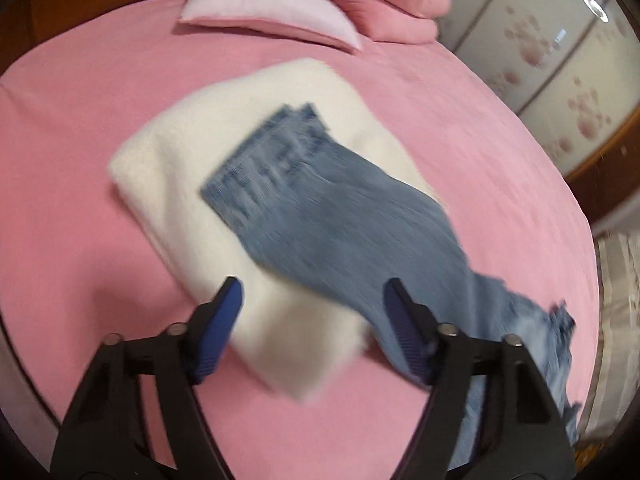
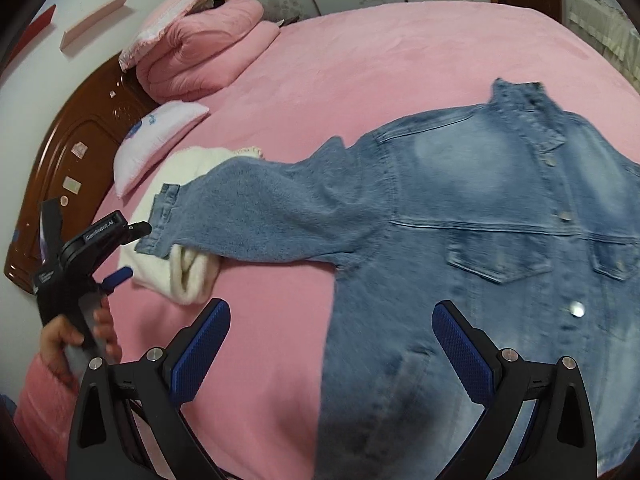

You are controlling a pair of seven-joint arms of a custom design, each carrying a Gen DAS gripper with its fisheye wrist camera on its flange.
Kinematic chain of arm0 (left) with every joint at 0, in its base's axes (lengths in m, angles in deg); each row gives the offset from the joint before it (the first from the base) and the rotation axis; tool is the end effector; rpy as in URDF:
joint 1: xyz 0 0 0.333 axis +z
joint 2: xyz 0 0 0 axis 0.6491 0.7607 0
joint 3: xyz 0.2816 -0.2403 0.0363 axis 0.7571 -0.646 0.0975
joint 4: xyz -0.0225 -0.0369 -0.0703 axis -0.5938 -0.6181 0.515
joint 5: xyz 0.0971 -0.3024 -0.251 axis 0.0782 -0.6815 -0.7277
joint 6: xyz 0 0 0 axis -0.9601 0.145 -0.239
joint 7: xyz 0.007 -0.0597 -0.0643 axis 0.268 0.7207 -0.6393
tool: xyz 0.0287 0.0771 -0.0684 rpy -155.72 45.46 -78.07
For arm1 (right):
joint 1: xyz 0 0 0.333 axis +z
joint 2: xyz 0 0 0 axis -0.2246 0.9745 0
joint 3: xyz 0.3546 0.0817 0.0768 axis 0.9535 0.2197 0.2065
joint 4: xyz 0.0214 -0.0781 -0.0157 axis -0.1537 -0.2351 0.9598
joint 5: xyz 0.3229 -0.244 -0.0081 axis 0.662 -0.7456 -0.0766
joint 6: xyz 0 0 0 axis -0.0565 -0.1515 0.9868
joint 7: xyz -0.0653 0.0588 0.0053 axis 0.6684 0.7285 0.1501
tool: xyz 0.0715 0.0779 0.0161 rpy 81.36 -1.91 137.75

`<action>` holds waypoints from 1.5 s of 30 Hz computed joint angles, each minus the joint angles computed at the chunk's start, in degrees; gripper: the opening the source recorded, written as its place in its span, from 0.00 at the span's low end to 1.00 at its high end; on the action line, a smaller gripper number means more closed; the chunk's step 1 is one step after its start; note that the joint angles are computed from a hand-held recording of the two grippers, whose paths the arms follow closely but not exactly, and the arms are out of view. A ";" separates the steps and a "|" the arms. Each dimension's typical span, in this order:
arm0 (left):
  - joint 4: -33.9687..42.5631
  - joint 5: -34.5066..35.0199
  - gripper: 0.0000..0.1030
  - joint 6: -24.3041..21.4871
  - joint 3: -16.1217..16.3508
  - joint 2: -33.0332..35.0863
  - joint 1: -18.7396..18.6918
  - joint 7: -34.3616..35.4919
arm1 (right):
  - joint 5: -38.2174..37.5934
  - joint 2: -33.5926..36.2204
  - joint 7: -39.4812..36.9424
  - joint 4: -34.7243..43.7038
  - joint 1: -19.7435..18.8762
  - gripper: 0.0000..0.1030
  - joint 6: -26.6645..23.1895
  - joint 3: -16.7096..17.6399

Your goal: Fold large clothes

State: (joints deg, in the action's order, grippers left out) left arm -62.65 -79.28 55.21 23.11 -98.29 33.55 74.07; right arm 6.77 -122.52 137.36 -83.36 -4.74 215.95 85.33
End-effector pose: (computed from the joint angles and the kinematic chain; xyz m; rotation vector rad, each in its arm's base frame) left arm 0.5001 -0.1384 0.5857 -2.2245 1.8246 -0.7902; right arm 0.3209 0.0957 0.6042 -1.2956 2.3037 -0.3084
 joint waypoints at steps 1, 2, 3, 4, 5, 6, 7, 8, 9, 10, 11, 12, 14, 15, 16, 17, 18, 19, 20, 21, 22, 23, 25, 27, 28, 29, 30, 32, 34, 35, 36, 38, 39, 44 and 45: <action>-0.40 0.85 0.61 0.98 -0.19 0.64 0.45 -0.70 | -0.22 2.43 0.19 0.36 -0.25 1.00 1.71 0.34; -0.68 1.95 0.57 3.06 -0.21 1.94 1.14 -1.38 | -0.47 3.28 0.05 -0.25 -0.32 1.00 2.78 0.20; -1.47 3.48 0.57 4.12 -0.55 2.13 1.74 -2.71 | -0.85 5.20 0.13 0.06 -0.55 1.00 3.83 0.36; -2.05 4.88 0.57 5.18 -0.89 2.69 2.20 -4.02 | -1.20 6.53 0.05 0.13 -0.67 1.00 4.58 0.28; -2.01 5.57 0.57 6.40 -0.77 3.89 2.43 -4.29 | -1.38 6.55 -0.27 -0.63 -0.64 1.00 4.91 -0.16; -2.04 6.98 0.54 7.80 -1.00 4.67 2.75 -5.22 | -1.65 7.70 -0.24 -0.53 -0.85 1.00 5.39 -0.22; -2.51 8.65 0.53 9.42 -1.28 4.97 3.05 -6.29 | -1.91 8.75 -0.18 -0.36 -1.04 1.00 5.69 -0.31; -2.62 10.48 0.52 11.25 -1.49 5.56 3.41 -7.23 | -2.08 9.66 -0.23 -0.18 -1.14 1.00 5.72 -0.49; -2.40 12.76 0.51 13.09 -1.74 6.53 3.82 -8.18 | -2.21 10.04 -0.46 -0.41 -1.17 1.00 5.67 -0.82; -2.08 14.58 0.50 13.74 -1.85 7.17 4.07 -9.01 | -2.40 10.78 -0.60 -0.40 -1.29 1.00 5.70 -0.99; -1.51 17.63 0.42 13.88 -2.34 7.87 4.51 -11.11 | -2.63 11.29 -0.82 -0.60 -1.43 1.00 5.82 -1.24; -1.04 21.92 0.24 13.97 -2.96 8.51 5.14 -14.54 | -2.90 12.01 -0.90 -0.53 -1.66 1.00 5.81 -1.38; 0.00 27.63 0.12 13.78 -3.21 9.55 5.47 -19.96 | -3.67 13.19 -0.40 -0.57 -2.43 1.00 6.20 -1.33; 0.02 27.26 0.10 14.52 -2.74 9.60 5.10 -20.28 | -4.00 13.17 0.09 -1.04 -2.71 1.00 6.51 -1.26; -0.18 27.36 0.10 15.45 -2.48 9.31 4.87 -21.14 | -4.35 13.86 0.84 -1.08 -3.11 1.00 7.21 -1.12; -0.28 28.08 0.09 15.88 -2.53 8.86 4.68 -22.26 | -4.62 14.54 1.57 -1.04 -3.40 1.00 7.82 -1.02; -0.24 28.98 0.09 16.16 -2.66 8.38 4.54 -22.95 | -4.71 14.48 1.88 -1.31 -3.53 1.00 8.02 -1.29; -0.29 29.94 0.09 16.55 -2.85 7.60 4.36 -23.21 | -4.75 14.46 2.05 -1.53 -3.65 1.00 8.29 -1.58; -0.47 30.10 0.09 16.91 -2.93 6.53 4.05 -22.72 | -4.90 14.60 2.48 -1.65 -3.85 1.00 8.68 -1.60; -0.31 30.83 0.08 18.05 -3.40 5.82 3.78 -22.48 | -5.08 14.61 2.83 -1.86 -4.03 1.00 9.18 -1.64; -0.46 30.03 0.08 18.61 -3.41 4.62 3.20 -21.28 | -5.35 14.99 3.27 -1.98 -4.32 1.00 10.14 -1.64; -0.10 30.58 0.08 19.44 -4.20 3.98 3.08 -21.47 | -5.37 14.80 3.22 -2.35 -4.44 1.00 10.85 -2.04; 1.23 33.71 0.08 20.35 -6.62 2.71 3.60 -23.29 | -5.01 13.11 2.79 -3.91 -4.67 1.00 11.72 -2.95; 2.11 34.88 0.08 21.21 -8.20 1.07 3.05 -23.79 | -4.17 11.59 2.05 -5.09 -5.03 1.00 12.52 -4.10; 2.41 35.10 0.08 22.02 -8.92 0.24 2.70 -24.03 | -3.70 10.98 1.99 -5.64 -5.37 1.00 13.11 -4.41; 2.55 34.30 0.08 22.59 -9.16 -1.10 1.56 -23.18 | -3.22 10.25 1.74 -6.29 -5.81 1.00 13.78 -4.97; 3.21 34.04 0.08 23.08 -9.98 -1.89 0.78 -22.54 | -2.69 8.91 1.06 -7.13 -6.23 1.00 13.98 -5.82; 5.10 34.46 0.08 23.86 -12.68 -2.90 -0.12 -22.21 | -1.64 7.12 -0.55 -8.43 -7.35 1.00 14.72 -7.53; 7.64 32.88 0.08 23.50 -14.31 -2.67 -2.69 -21.19 | -1.02 3.48 -3.65 -9.85 -9.12 1.00 13.70 -10.03; 9.38 31.50 0.08 22.48 -15.02 -2.10 -4.64 -20.41 | -0.96 0.70 -5.32 -10.99 -10.31 1.00 12.51 -11.06; 10.97 31.11 0.08 21.35 -16.28 -1.53 -5.50 -20.86 | -1.14 -1.65 -7.34 -11.68 -11.79 1.00 11.30 -12.34; 13.86 30.18 0.08 20.18 -18.74 0.50 -8.31 -22.12 | -1.60 -4.55 -11.13 -12.09 -14.98 1.00 9.73 -14.43; 14.93 31.23 0.08 19.58 -20.30 1.26 -8.93 -23.82 | -2.11 -5.85 -13.33 -12.25 -16.84 1.00 9.16 -15.64; 22.02 45.51 0.08 13.99 -29.79 10.92 -12.95 -37.13 | -4.29 -8.55 -24.94 -11.93 -25.52 1.00 7.79 -22.45; 23.14 49.46 0.08 12.64 -30.99 13.34 -14.57 -40.07 | -4.32 -8.54 -26.89 -11.50 -26.86 1.00 7.45 -23.62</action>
State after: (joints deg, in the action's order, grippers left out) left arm -39.51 -29.82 67.84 -7.89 -84.94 18.98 34.00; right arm 2.45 -131.05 110.47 -94.86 -31.60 223.40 61.71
